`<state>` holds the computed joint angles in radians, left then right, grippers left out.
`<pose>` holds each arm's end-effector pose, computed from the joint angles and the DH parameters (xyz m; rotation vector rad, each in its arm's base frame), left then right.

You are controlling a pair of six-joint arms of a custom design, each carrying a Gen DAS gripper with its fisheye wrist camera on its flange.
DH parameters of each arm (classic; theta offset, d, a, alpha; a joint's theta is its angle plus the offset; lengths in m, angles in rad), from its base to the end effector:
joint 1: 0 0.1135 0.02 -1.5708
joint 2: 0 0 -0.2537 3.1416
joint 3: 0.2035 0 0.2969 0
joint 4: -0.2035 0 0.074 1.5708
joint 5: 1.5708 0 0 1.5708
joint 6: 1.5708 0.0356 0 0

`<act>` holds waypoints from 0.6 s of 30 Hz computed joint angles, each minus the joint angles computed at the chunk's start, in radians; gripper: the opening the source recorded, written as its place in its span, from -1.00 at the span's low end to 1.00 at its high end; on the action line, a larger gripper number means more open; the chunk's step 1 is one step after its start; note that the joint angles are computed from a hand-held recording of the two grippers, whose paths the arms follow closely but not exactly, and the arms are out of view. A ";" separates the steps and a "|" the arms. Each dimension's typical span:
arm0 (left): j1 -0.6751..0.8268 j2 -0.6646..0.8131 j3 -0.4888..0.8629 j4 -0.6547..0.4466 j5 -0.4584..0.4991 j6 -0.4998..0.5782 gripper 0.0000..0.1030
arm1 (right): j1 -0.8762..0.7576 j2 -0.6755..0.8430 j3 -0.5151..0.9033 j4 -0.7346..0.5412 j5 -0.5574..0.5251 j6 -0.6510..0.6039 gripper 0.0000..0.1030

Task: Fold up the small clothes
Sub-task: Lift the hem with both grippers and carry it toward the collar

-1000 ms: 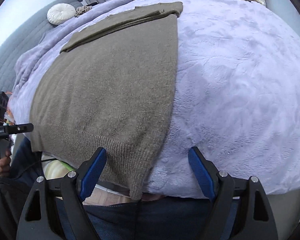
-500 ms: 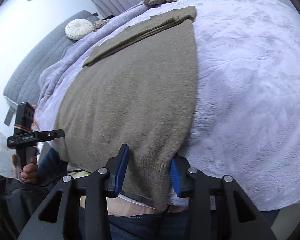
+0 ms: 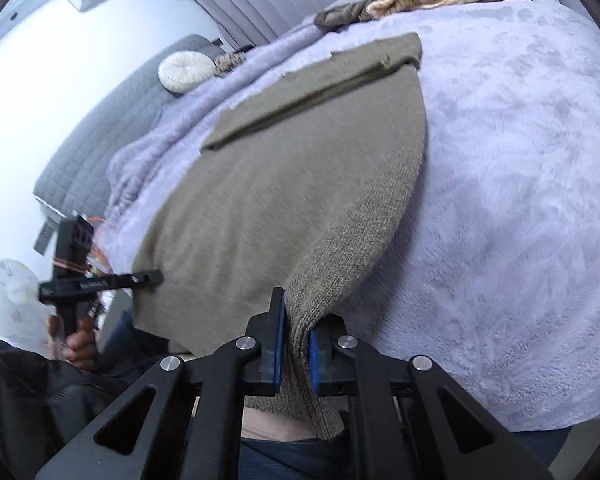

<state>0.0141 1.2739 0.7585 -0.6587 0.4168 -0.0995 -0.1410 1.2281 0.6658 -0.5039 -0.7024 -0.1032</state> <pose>0.2697 -0.0106 0.1667 -0.0387 2.7068 -0.5946 0.2623 -0.0140 0.1596 -0.1848 2.4502 0.8128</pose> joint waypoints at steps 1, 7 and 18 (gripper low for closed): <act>0.004 -0.016 0.003 -0.001 0.005 -0.004 -0.78 | -0.002 -0.005 0.005 0.000 -0.015 0.008 -0.80; 0.064 -0.107 0.037 0.008 0.070 -0.026 -0.78 | -0.042 -0.032 0.049 0.015 -0.137 0.079 -0.80; 0.072 0.032 0.249 0.055 0.066 -0.111 -0.78 | -0.044 0.031 0.180 0.177 -0.205 0.343 -0.80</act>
